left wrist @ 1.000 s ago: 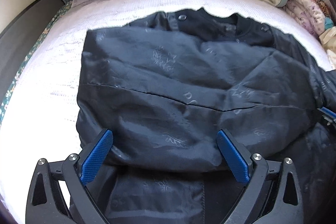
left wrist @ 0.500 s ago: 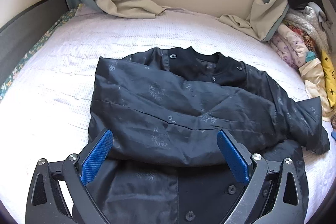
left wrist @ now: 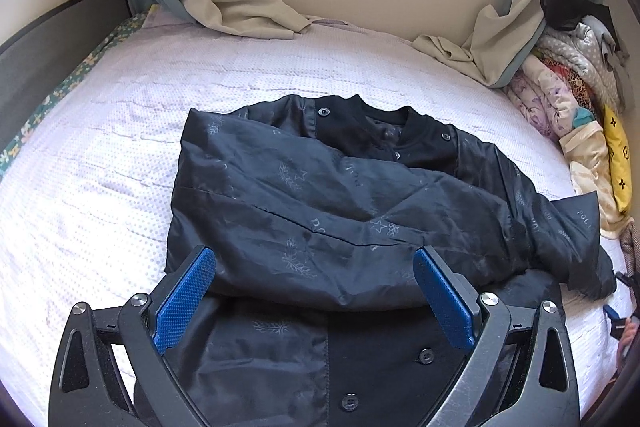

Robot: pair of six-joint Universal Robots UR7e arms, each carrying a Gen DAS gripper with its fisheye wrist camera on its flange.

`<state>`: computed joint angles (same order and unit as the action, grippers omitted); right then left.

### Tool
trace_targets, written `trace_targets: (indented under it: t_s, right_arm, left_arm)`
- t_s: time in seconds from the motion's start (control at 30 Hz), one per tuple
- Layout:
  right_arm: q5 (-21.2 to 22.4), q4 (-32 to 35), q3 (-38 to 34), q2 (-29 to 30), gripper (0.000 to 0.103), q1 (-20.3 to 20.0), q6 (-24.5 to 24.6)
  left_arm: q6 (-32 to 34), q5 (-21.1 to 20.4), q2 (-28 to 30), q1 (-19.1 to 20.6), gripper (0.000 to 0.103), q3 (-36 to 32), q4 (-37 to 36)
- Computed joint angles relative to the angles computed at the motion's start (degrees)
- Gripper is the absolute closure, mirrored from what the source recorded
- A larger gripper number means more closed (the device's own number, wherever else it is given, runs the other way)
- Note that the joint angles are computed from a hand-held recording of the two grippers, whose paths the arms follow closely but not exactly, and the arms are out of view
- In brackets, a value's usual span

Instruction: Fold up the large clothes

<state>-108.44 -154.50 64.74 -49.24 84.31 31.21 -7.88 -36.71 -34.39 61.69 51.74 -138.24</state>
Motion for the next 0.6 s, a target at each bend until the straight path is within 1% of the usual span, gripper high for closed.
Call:
trace_targets:
  t_s: [0.1,0.17,0.2,0.23,0.27,0.3,0.33,0.37,0.43,0.47,0.57,0.6]
  right_arm:
    - [2.0,-2.9,-1.2,1.9,0.032,-0.8,0.0]
    - [2.5,-4.6,-2.7,3.5,0.035,-1.2,-0.6]
    - [2.0,-4.6,-3.7,4.3,0.042,-1.1,-1.4]
    - [1.6,-4.3,-4.4,4.7,0.052,-1.1,-2.4]
    - [0.8,-3.3,-5.7,5.4,0.06,-1.0,-3.3]
    - [0.6,-2.7,-6.4,5.7,0.077,-1.0,-3.9]
    - [1.0,-2.2,-6.8,5.8,0.086,-1.1,-4.4]
    - [1.0,-2.3,-6.7,5.7,0.088,-1.1,-4.9]
    - [-1.2,-2.7,-7.7,6.1,0.092,0.0,-7.4]
    - [-2.9,-3.1,-8.5,6.5,0.093,0.9,-9.7]
    - [-9.2,-5.6,-11.0,8.1,0.093,4.3,-18.4]
    - [-12.4,-7.4,-12.3,9.1,0.093,5.9,-23.2]
  left_arm:
    - [-0.4,0.0,0.0,0.2,0.002,-0.3,0.3]
    - [-0.9,-0.2,0.0,0.4,0.002,-0.5,0.2]
    - [-1.1,-0.3,-0.1,0.5,0.002,-0.5,0.1]
    - [-1.3,-0.2,-0.2,0.6,0.002,-0.6,0.1]
    - [-1.6,-0.2,-0.2,0.7,0.002,-0.6,0.2]
    - [-1.9,-0.3,-0.2,0.8,0.002,-0.8,0.4]
    - [-2.2,-0.3,-0.3,0.9,0.002,-0.8,0.6]
    - [-2.6,-0.2,-0.3,1.0,0.002,-1.0,0.9]
    - [-3.2,-0.3,-0.3,1.2,0.002,-1.2,1.4]
    - [-3.6,-0.4,-0.3,1.2,0.002,-1.4,1.6]
    - [-4.2,-0.7,-0.3,1.3,0.002,-1.4,1.8]
    - [-4.2,-0.7,-0.4,1.2,0.002,-1.4,1.8]
